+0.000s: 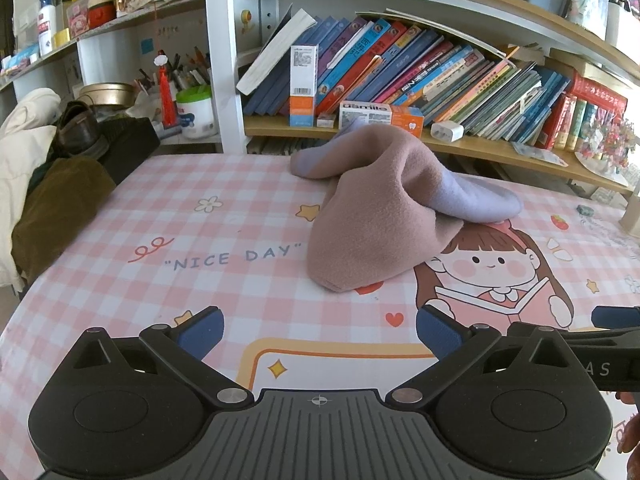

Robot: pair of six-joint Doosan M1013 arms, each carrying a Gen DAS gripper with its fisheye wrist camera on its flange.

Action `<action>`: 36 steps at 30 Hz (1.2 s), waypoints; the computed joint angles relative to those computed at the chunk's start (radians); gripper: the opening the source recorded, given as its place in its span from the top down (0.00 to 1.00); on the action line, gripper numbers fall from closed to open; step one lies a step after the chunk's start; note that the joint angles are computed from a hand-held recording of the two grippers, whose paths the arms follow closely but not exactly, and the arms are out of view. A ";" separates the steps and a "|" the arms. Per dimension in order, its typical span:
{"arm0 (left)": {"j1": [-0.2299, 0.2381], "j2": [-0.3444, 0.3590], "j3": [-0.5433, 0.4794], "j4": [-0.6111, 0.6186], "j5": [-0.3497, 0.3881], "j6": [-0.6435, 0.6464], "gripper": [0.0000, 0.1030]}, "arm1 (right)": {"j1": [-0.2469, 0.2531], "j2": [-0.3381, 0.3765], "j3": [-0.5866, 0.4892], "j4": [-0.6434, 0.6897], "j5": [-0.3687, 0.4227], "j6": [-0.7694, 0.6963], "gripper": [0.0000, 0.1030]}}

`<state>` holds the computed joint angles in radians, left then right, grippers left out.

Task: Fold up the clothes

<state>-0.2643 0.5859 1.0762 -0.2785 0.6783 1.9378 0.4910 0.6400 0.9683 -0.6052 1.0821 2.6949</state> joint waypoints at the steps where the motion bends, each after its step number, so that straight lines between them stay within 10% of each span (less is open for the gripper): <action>1: 0.000 0.001 -0.001 0.001 0.001 -0.001 0.00 | 0.000 0.000 0.000 0.001 0.000 -0.001 0.00; 36: -0.006 0.029 -0.044 0.066 0.045 -0.069 0.00 | -0.013 0.011 -0.016 0.049 0.012 -0.020 0.00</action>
<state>-0.2699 0.6152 1.0320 -0.2126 0.7230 1.8690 0.4776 0.6515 0.9525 -0.5559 1.0939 2.6745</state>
